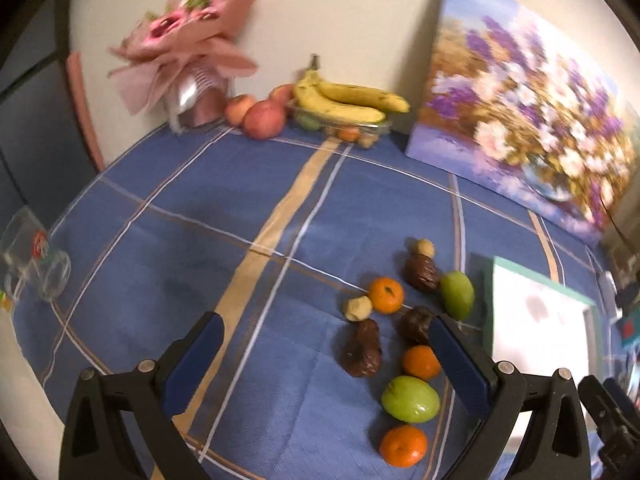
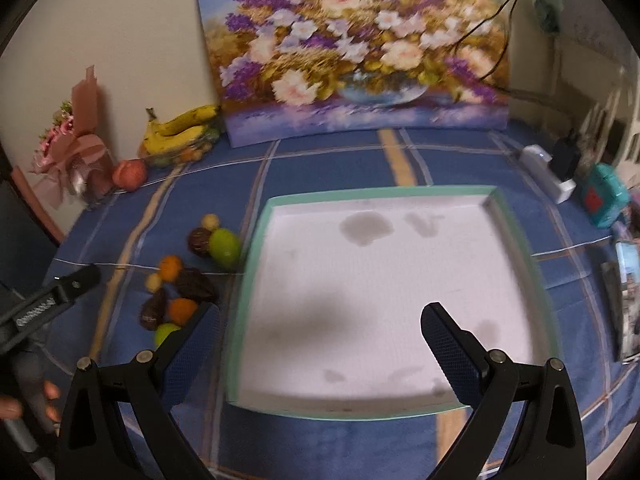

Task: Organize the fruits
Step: 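Grasp the green mango with the right tool while the left tool grasps a dark dried fig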

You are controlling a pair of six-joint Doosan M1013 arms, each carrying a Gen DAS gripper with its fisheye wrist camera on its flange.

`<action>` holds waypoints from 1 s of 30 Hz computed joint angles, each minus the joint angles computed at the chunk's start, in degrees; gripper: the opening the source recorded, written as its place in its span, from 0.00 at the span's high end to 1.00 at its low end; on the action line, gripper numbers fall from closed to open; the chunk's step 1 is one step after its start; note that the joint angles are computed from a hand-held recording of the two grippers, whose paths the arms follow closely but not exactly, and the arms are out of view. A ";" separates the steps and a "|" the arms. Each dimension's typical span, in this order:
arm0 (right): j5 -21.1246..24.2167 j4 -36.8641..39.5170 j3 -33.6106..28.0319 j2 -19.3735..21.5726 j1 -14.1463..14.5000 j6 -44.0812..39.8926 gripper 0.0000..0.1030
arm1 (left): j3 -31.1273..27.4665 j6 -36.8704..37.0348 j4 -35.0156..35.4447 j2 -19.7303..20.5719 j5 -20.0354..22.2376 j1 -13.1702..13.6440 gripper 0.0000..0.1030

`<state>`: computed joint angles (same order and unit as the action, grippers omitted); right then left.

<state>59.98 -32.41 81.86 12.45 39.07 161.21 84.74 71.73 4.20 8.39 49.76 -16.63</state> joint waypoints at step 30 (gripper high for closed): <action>6.70 32.56 -21.34 15.24 -9.07 -36.60 0.57 | -5.78 6.80 -19.82 7.75 15.68 3.13 0.54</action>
<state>66.68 0.14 60.53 27.70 29.99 124.60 78.96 78.53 -15.62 16.14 65.44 -13.50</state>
